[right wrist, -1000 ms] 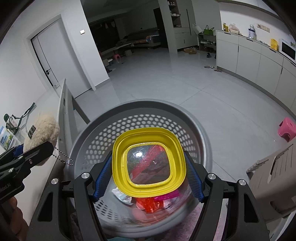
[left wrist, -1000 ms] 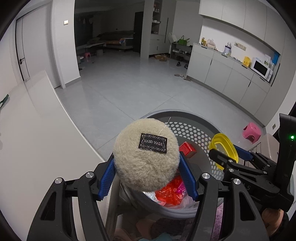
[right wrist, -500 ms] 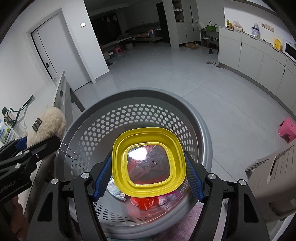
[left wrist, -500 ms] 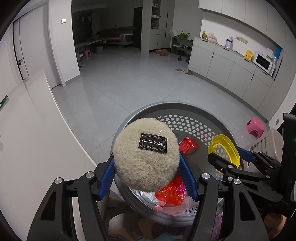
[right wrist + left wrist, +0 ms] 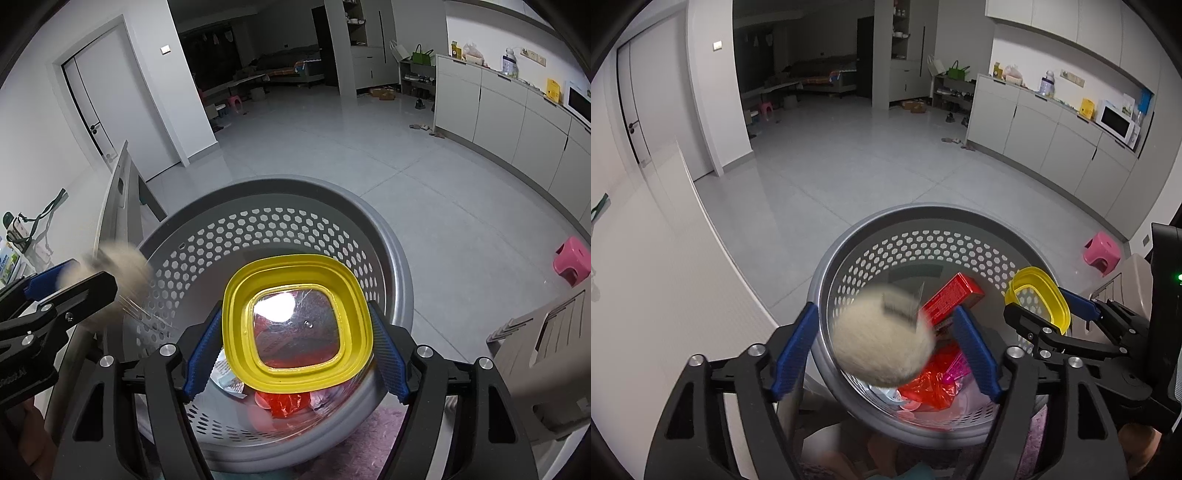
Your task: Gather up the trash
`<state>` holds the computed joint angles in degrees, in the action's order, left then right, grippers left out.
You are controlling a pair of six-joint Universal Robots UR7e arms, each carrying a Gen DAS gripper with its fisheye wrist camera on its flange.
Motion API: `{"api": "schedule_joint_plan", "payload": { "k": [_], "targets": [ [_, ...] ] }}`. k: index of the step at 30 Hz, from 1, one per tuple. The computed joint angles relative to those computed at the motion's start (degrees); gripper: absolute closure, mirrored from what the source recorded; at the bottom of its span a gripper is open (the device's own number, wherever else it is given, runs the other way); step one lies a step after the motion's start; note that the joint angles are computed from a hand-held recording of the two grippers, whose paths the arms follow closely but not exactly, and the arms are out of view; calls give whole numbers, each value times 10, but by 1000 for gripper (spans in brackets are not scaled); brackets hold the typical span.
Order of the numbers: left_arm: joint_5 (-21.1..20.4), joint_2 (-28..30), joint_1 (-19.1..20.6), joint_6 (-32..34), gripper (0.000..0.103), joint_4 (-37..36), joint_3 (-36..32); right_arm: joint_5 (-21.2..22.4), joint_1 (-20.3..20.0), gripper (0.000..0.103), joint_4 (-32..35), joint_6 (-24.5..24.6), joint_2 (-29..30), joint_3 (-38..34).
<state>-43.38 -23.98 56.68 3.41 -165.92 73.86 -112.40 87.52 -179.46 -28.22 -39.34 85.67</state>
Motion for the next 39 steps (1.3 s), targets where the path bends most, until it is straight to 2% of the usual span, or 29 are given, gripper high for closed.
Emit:
{"api": "schedule_joint_plan", "payload": {
  "k": [16,27,39],
  "targets": [
    [21,-14,-10,-9,20,-27,32,6,2,27,-25,-9,-10,24],
    [54,-15,-17,-7,10,-50,44,5,4,27,-39,-14,-15,31],
    [58,-30,-19,-18,6,-64,66,-5,10,27,-62,-22,-21,47]
  ]
}}
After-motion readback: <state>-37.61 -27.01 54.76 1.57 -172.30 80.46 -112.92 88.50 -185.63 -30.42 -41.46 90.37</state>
